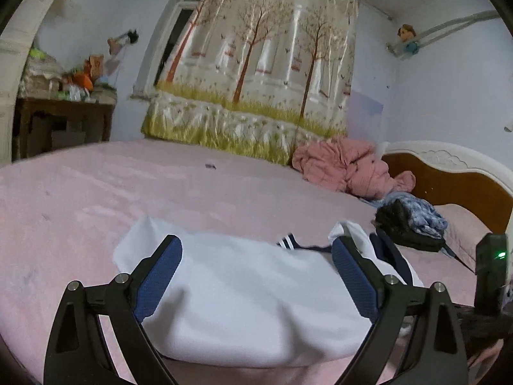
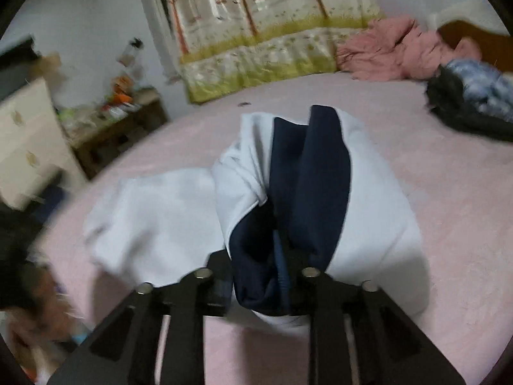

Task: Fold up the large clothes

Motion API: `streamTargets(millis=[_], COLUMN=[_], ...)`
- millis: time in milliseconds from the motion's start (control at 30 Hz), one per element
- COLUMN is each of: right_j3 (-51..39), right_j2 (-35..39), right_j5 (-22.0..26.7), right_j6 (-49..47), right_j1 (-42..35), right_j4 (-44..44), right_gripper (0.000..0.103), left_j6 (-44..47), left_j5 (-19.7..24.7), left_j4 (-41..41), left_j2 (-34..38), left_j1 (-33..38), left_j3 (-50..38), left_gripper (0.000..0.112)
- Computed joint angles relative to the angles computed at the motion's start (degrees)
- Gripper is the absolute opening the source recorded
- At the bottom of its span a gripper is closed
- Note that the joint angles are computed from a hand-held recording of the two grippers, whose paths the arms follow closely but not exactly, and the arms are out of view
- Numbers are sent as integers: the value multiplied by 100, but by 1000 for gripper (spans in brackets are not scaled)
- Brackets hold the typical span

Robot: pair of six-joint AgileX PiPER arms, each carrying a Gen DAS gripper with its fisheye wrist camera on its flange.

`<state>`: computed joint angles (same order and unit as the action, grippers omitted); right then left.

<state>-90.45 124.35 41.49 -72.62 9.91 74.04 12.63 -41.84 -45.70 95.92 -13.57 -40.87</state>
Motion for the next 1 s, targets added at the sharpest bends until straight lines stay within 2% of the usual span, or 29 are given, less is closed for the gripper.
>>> streamTargets(millis=[67,133,233,333,400,467,500,567,633,767,867,900,933,967,1000], right_j3=[241,418,1093,1567,1787,1553,1372,988,792,1009,1026,1218,1392,1654,1802], right_j2=[-117,-192,-583,-953,-1149,-1044,-925,-672,-476,-412,-342,-455,-526,-649,-721], right_j5=[290,636,564,-73,-934,-1853,-2031,-1932,-1574,-1325,-813,-968,-1027,-1049,-1037], right_j6=[-172,-345,-972,-1477,-1748,-1559,-1238,-186,272,-641,-855,-1075,-1383,-1862,-2149], right_j1=[-178,-408,-676,-732,-625,-420,-363,-399,-543,-661,-716,-715,-755,-833,-903], right_j4=[247,446,921,1493,2017,1923,1647,695,324,991,987,1214,1530,2075,2391], right_gripper=[30,36,48,50,52,53,53,53,53,53,49,47,41,36,36], left_j6=[-586,-924,-817,-669,-310,295,592,991,1333,2652,3851,4423,4996,5519,5813], left_j5=[279,390,393,465,515,575,618,707,739,828,1519,1922,2141,2151,2019], left_j4=[545,845,771,815,631,242,49,-141,-254,-1108,-1979,-2440,-2953,-3425,-3671], left_j2=[21,58,108,122,178,253,280,311,330,546,886,1042,1166,1273,1291], left_j1=[165,197,53,-71,-213,-400,-480,-579,-684,-915,-837,-762,-741,-785,-875], left_j3=[-16,-34,-88,-185,-356,-612,-756,-1028,-1269,-2029,-2955,-3343,-3626,-3869,-3995], left_gripper=[93,93,93,94,94,94,94,94,95,95,97,97,97,97,99])
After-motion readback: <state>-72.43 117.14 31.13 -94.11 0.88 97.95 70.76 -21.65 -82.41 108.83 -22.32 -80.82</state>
